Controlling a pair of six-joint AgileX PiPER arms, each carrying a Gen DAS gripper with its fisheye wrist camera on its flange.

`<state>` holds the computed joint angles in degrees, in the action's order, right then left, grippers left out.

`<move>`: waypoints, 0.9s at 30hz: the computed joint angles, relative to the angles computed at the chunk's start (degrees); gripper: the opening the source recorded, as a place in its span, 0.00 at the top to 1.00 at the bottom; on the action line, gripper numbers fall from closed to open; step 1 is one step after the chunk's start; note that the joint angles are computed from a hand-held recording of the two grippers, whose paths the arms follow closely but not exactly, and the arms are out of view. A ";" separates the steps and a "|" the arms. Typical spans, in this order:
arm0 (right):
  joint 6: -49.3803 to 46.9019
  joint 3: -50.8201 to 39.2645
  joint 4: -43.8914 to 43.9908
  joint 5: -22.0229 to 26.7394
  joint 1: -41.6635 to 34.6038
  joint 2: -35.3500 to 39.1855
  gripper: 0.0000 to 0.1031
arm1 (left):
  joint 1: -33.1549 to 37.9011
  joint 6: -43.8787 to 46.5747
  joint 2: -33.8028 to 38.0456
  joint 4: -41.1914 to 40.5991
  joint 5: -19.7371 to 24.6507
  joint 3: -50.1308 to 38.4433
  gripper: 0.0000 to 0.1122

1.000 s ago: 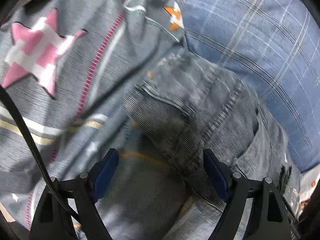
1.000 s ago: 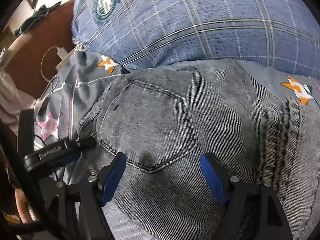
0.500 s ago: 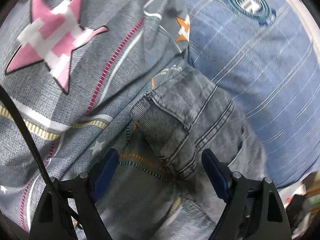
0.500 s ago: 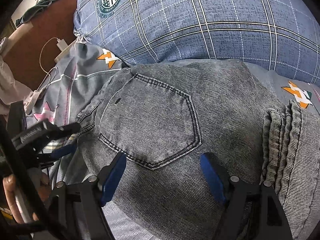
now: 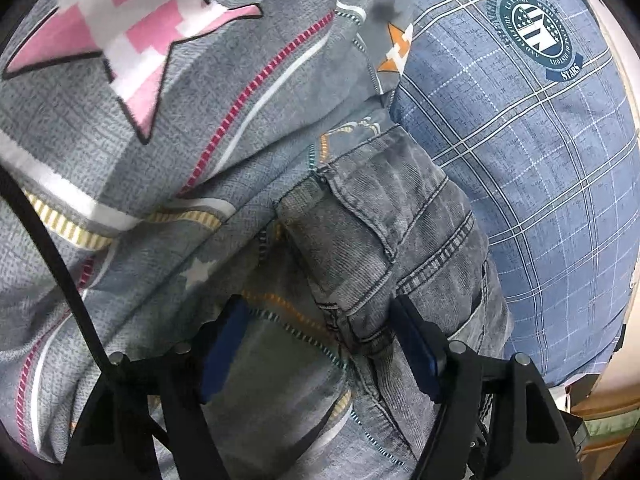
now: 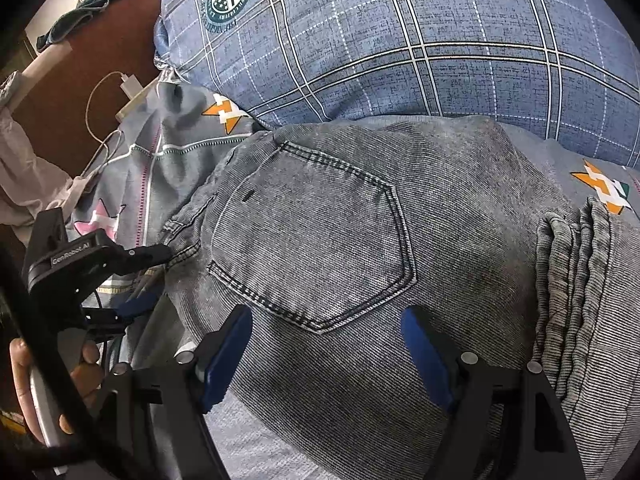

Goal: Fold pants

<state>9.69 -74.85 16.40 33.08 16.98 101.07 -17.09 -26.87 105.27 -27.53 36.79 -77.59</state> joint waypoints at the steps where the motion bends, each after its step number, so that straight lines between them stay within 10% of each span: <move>1: -0.37 0.09 0.43 -0.08 -0.12 -0.08 0.23 | -0.02 0.29 0.01 -0.43 -0.25 -0.09 0.34; 9: -8.85 0.47 10.25 0.31 -2.17 -0.65 0.23 | -2.17 -2.56 3.69 2.49 0.82 -4.73 0.42; 21: -10.47 -0.57 14.33 2.73 -3.39 -2.06 0.23 | 1.21 9.17 3.55 -15.29 0.41 -0.46 0.53; 27: -14.12 -4.77 18.96 6.85 -4.90 0.50 0.23 | -1.80 -2.32 4.89 -2.03 -1.49 -4.50 0.65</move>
<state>-4.43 -79.62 35.37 39.93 12.08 101.58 -18.88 -29.19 110.17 -29.56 35.30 -82.09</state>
